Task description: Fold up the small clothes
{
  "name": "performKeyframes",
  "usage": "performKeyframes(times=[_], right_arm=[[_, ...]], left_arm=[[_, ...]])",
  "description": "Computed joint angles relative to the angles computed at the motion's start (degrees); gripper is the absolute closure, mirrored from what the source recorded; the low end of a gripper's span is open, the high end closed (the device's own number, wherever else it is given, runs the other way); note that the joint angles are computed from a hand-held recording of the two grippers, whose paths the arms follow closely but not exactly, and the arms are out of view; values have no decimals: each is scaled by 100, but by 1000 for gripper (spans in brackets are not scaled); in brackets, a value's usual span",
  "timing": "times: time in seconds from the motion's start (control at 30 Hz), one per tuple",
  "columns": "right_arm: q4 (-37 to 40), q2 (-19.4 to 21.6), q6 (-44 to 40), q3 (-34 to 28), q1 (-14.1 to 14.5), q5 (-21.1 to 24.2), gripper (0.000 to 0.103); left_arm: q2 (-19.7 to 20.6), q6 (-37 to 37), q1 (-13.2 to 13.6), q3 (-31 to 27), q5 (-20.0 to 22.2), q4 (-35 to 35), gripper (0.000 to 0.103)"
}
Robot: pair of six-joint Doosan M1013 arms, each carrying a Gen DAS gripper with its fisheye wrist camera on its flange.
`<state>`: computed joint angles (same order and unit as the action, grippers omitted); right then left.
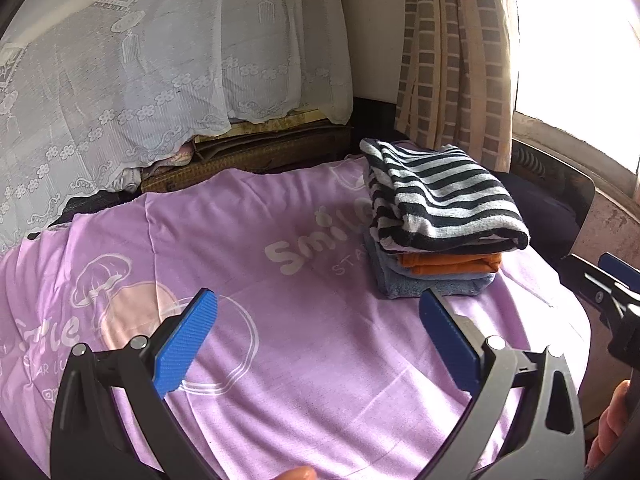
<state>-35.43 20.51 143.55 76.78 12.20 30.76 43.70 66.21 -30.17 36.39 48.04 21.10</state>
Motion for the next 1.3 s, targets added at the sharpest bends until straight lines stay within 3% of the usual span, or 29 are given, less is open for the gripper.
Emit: performKeyframes(times=[0.17,0.23,0.6,0.8,1.07,1.3], right_arm=[[316,15,-192,-39,-6,57,4],[256,40,-116,-90,29,205,4],[-50,55,-104,-187,119,582,4],[39,-33,-179,-76,89,344,4],[535,-72,-325,-6,-16,99,4],[525,-58,-319,-2,-21,77,4]], left_arm=[[26,654,70,-96,162,-666,5],[110,634,72,-303,462,-785,5],[23,433,-73,-127,415,-158,5],[12,224,-116,-94,437,190,5],[-38,278,-121,-21,350,157,5],[-25,323,-116,-58,379,31,5]])
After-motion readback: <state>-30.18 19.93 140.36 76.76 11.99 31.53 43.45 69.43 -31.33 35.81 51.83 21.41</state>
